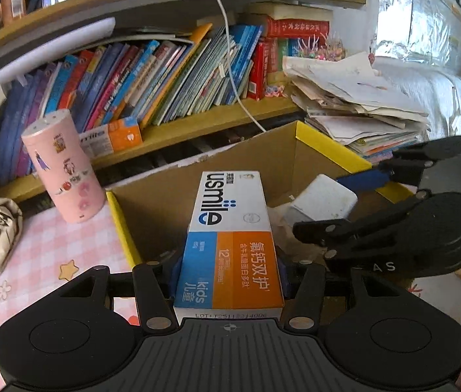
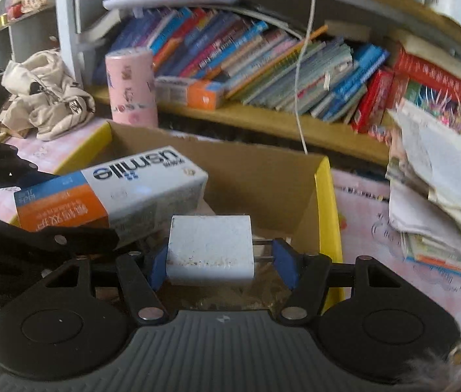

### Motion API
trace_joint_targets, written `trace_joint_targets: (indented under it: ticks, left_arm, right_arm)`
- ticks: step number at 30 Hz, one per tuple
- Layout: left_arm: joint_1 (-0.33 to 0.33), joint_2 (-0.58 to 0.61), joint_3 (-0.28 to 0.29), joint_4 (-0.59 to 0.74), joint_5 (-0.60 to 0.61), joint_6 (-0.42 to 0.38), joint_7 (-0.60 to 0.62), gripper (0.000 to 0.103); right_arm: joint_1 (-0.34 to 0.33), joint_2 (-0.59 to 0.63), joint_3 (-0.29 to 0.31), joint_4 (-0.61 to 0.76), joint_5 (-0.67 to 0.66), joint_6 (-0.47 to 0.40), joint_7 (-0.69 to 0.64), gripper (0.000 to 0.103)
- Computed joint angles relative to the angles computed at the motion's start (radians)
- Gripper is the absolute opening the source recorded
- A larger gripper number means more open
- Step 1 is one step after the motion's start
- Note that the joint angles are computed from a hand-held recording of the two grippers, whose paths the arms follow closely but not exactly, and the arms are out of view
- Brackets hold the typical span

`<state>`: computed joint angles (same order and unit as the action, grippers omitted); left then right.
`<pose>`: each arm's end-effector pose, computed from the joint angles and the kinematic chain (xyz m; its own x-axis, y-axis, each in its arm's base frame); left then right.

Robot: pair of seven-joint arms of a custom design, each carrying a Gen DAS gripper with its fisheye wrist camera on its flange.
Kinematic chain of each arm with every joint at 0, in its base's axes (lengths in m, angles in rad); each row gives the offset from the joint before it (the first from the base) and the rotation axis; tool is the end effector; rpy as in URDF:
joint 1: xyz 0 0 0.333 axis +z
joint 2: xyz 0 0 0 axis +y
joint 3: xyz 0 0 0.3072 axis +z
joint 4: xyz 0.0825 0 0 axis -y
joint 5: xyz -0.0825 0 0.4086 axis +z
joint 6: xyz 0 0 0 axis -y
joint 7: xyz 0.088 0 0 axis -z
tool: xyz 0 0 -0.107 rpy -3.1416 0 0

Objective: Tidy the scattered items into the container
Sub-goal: 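Lower the Usmile box and charger into the yellow box and open both tools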

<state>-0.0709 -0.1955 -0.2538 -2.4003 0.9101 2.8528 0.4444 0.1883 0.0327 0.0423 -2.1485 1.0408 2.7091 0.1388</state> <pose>0.4810 -0.2088 0.4205 0.0068 -0.9989 -0.0461 -0.7019 0.0281 -0.7118 0.5858 0.1063 0.4084 0.7115 -0.7018 0.0356 -0.4691 -0.5121 -0.7195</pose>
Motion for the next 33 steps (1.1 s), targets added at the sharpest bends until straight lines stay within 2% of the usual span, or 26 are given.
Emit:
trace_joint_targets:
  ticks: [3,11,23,28,30,33]
  left_arm:
    - [0.0,0.022,0.013,0.007,-0.005,-0.009,0.053,0.052]
    - [0.007,0.042,0.04,0.017,-0.004,0.014,0.157,0.052]
    - [0.039,0.046,0.047,0.013,0.023,0.049,0.168,0.053]
    - [0.023,0.037,0.035,0.011,-0.009,0.005,0.174,0.053]
    - [0.025,0.019,0.033,-0.004,-0.01,0.009,0.143,0.055]
    - [0.032,-0.014,0.034,-0.039,-0.028,0.05,0.099,0.059]
  right_arm:
    - [-0.001,0.014,-0.001,0.002,-0.047,-0.003,0.059,0.063]
    - [0.021,-0.004,0.017,-0.043,0.005,0.088,0.001,0.063]
    - [0.05,0.018,0.036,-0.037,-0.073,0.169,0.103,0.063]
    - [0.043,0.018,0.035,-0.03,-0.062,0.145,0.092,0.066]
    - [0.039,0.016,0.033,-0.028,-0.044,0.127,0.078,0.067]
    - [0.034,0.012,0.029,-0.023,-0.024,0.104,0.065,0.076]
